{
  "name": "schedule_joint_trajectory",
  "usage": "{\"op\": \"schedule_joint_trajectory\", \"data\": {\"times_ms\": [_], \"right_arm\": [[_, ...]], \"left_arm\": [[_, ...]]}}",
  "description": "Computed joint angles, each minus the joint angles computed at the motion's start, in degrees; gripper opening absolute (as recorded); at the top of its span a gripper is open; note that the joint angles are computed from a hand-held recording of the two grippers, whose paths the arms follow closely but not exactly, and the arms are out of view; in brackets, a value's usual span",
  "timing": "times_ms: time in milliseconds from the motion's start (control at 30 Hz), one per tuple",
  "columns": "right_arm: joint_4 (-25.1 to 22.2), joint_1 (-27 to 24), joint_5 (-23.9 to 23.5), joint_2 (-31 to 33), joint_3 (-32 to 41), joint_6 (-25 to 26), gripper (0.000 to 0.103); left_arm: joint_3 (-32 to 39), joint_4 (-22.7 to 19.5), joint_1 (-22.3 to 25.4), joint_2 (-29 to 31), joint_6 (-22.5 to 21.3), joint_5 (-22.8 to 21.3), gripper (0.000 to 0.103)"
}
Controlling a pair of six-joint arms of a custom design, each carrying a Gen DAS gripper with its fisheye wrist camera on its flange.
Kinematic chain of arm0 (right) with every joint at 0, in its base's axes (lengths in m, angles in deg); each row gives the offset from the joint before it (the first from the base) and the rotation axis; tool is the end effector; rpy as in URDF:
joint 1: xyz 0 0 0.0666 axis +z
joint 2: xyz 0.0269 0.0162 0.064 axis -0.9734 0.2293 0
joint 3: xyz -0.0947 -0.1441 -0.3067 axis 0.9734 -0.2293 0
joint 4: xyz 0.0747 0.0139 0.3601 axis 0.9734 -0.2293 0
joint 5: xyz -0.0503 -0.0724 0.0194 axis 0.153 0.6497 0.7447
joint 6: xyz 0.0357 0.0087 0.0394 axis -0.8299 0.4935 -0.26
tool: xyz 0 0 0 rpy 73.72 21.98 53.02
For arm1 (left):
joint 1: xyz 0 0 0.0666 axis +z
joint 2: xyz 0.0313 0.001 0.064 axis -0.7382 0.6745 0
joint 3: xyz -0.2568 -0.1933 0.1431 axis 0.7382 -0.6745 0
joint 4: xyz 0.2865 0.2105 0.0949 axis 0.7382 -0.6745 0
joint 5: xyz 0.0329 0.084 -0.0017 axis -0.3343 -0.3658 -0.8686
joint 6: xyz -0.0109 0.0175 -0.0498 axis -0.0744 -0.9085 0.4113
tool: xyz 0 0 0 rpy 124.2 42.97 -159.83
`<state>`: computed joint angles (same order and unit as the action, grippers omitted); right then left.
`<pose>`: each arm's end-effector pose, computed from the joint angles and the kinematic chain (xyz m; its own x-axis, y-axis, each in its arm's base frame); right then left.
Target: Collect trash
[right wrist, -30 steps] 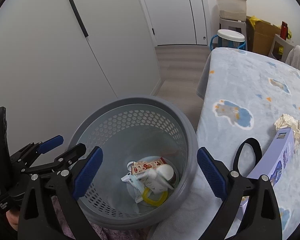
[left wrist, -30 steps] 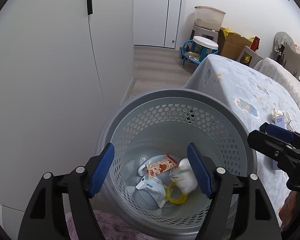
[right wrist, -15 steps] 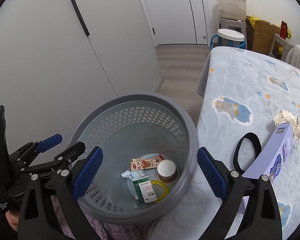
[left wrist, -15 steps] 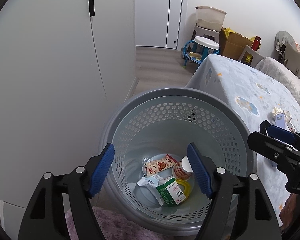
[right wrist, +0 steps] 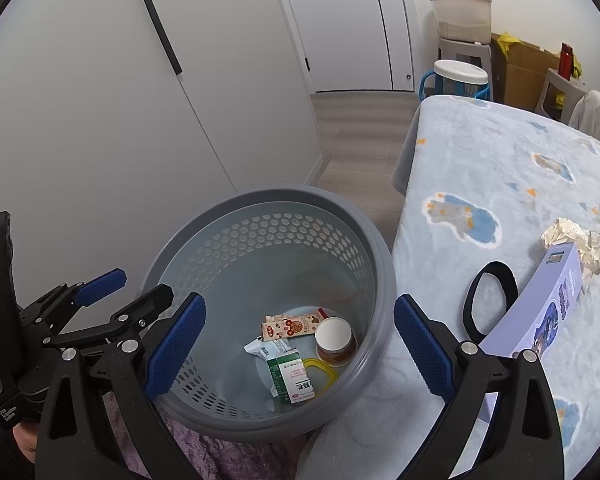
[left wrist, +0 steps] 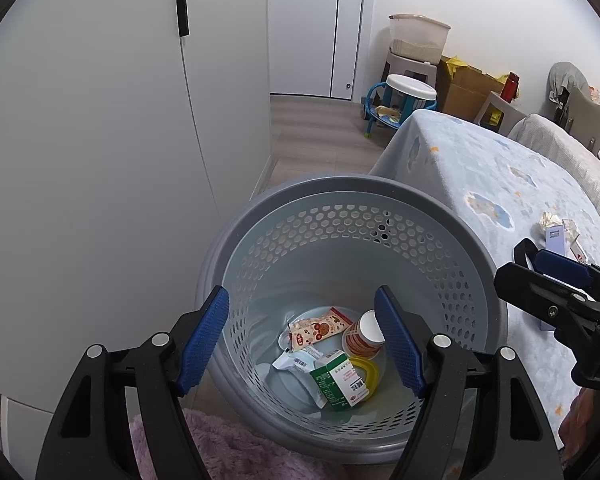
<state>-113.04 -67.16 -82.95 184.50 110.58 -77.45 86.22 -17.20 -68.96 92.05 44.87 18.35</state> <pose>0.6227 0.1146 0.4123 -0.7649 -0.0580 -0.6416 -0.2826 0.9252 0.2534 0.5602 -0.2094 0.4139 -0.7636 -0.0705 -0.6418 -0.0779 0.9968 -0.0169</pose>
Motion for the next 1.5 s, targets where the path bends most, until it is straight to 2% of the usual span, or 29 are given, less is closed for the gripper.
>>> {"op": "schedule_joint_trajectory", "data": {"times_ms": [1100,1500], "right_arm": [[5.4,-1.6,0.5,-10.2,-11.2,-0.3,0.093],[7.4,-5.1,0.7,-15.9,-18.6,-1.0,0.093]], "left_arm": [[-4.2,2.3,-4.0,-6.1,-0.8,-2.6,0.072],[-3.6,1.9,-7.4,-6.0,-1.3,-2.6,0.072]]}}
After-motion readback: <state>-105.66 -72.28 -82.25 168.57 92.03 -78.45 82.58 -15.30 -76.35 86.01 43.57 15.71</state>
